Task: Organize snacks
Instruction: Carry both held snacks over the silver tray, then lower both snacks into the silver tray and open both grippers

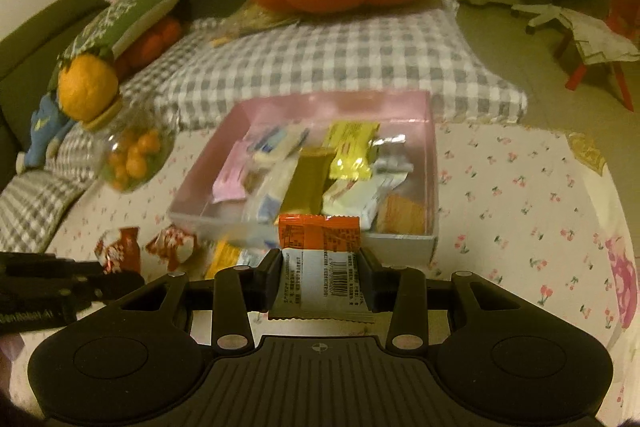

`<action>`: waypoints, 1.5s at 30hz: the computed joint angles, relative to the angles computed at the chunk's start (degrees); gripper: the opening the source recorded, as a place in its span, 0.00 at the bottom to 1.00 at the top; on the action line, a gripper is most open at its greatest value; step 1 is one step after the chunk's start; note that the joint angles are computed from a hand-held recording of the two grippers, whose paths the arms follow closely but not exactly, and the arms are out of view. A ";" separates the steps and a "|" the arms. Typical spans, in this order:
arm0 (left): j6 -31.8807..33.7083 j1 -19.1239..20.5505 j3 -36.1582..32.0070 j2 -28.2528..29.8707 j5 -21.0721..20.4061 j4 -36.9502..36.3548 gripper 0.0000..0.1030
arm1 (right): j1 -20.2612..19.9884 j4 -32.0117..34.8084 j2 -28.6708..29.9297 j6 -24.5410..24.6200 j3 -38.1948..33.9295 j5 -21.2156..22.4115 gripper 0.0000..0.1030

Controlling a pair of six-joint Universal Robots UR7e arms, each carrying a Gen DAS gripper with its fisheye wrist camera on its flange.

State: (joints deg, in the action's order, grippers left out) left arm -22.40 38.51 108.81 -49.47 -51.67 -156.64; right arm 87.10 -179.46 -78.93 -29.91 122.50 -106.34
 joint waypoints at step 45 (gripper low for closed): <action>9.38 4.90 -13.89 12.12 6.83 0.87 0.41 | -4.45 -6.43 8.10 3.88 -6.57 3.51 0.45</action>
